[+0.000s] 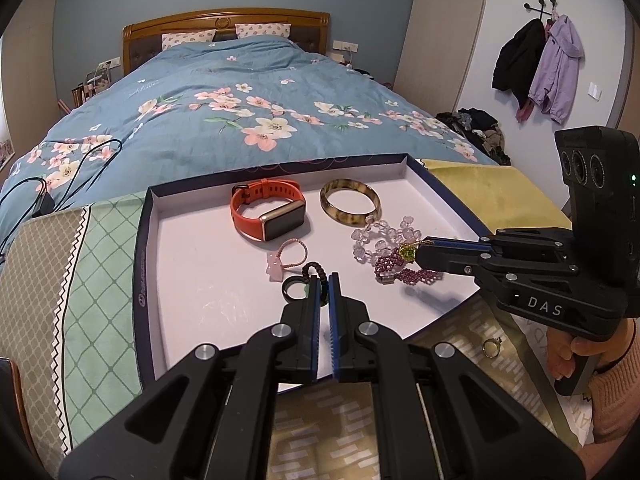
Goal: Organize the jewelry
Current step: 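Lower both rings into the tray and open both grippers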
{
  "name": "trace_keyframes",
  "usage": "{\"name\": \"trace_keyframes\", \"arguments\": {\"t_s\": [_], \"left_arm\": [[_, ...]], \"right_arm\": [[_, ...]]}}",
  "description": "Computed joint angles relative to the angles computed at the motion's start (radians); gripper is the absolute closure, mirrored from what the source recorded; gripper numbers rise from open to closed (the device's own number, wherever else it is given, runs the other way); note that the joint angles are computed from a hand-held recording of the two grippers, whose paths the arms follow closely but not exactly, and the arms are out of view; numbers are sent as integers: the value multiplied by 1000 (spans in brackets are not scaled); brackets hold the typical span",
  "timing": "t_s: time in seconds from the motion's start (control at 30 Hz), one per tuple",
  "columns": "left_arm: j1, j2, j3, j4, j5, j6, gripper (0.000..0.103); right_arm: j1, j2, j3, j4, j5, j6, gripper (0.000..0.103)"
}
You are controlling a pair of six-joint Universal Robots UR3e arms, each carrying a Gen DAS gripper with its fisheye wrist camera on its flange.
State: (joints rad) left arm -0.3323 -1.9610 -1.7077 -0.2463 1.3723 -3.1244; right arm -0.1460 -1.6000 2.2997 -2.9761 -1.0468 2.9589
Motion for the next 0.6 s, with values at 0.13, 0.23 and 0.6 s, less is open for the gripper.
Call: {"name": "trace_keyframes", "arguments": {"t_s": [0.13, 0.23, 0.6], "left_arm": [[-5, -15, 14, -4, 10, -4, 99], [-6, -24, 20, -7, 14, -7, 99], [-19, -66, 61, -27, 39, -13, 99]], "right_arm": [[3, 7, -5, 0, -5, 2, 101], [4, 14, -9, 0, -10, 6, 101], [13, 50, -29, 1, -29, 15, 101]]}}
